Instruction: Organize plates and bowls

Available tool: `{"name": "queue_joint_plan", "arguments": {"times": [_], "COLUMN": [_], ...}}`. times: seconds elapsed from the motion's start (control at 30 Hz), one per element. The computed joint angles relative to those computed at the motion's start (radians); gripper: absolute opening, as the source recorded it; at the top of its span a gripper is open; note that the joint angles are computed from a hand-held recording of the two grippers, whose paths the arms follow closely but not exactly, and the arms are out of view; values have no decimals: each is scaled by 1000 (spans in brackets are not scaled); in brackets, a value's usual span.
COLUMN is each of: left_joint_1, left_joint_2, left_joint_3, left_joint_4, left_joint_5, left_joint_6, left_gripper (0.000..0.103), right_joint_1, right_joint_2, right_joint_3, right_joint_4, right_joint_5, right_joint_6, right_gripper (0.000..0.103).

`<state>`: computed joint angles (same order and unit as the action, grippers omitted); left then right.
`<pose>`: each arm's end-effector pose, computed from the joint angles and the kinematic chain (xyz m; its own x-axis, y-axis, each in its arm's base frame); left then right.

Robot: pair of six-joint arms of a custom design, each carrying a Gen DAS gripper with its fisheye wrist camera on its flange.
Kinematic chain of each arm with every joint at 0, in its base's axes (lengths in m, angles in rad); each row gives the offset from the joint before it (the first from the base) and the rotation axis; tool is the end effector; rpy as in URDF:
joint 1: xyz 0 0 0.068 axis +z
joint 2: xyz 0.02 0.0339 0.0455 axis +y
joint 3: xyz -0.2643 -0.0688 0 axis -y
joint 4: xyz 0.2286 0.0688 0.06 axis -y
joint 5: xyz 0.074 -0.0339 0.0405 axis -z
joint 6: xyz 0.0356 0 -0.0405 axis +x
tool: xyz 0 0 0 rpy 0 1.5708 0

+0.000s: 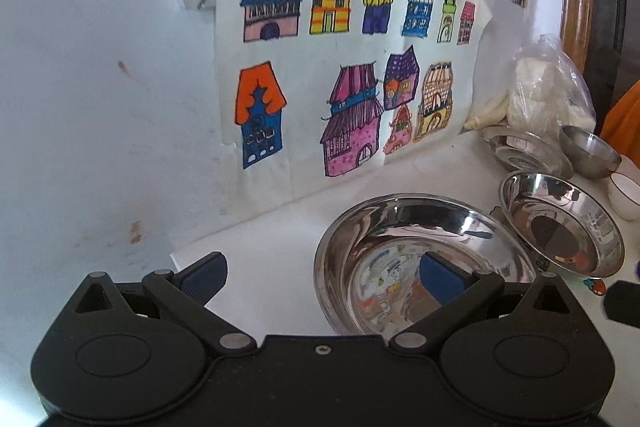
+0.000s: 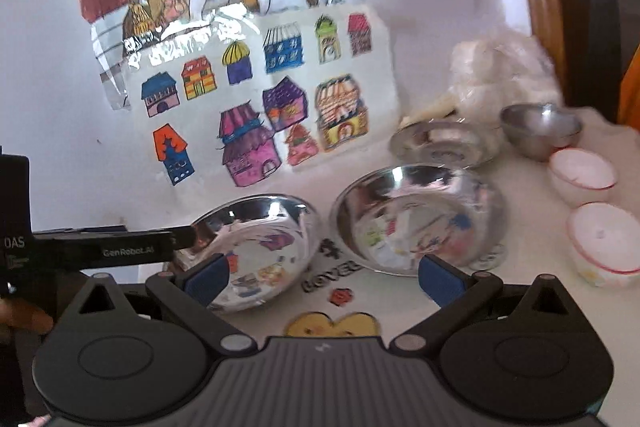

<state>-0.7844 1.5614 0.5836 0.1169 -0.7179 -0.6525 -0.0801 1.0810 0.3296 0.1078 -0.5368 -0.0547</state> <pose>0.2011 -0.1676 0.1453 -0.5653 -0.0819 -0.8208 -0.1443 0.9895 0.0007 0.1882 0.0032 0.1717 -0.5787 -0.0007 -0.8155 -0.3712 0.8906 0.2627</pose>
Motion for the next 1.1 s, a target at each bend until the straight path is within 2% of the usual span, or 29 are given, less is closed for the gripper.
{"name": "queue_joint_plan", "arguments": {"times": [0.07, 0.33, 0.43, 0.53, 0.63, 0.7, 0.77, 0.93, 1.1], "left_joint_1": [32, 101, 111, 116, 121, 126, 128, 119, 98], "left_joint_2": [6, 29, 34, 42, 51, 55, 57, 61, 75], "left_joint_3": [-12, -34, -40, -39, -34, -31, -31, -33, -5], "left_joint_4": [41, 132, 154, 160, 160, 159, 159, 156, 107], "left_joint_5": [39, 135, 156, 172, 189, 203, 211, 199, 158], "left_joint_6": [38, 79, 73, 65, 53, 45, 33, 12, 8], "left_gripper": [102, 95, 90, 82, 69, 53, 45, 32, 16], "right_joint_1": [35, 116, 126, 135, 147, 150, 154, 163, 188], "right_joint_2": [62, 252, 287, 307, 325, 333, 341, 355, 382], "right_joint_3": [20, 38, 43, 43, 49, 51, 51, 41, 28], "right_joint_4": [11, 137, 169, 197, 209, 212, 218, 257, 306], "right_joint_5": [14, 52, 51, 51, 66, 69, 73, 101, 124], "right_joint_6": [67, 190, 221, 239, 251, 256, 261, 296, 330], "right_gripper": [103, 84, 80, 72, 62, 55, 50, 38, 20]}}
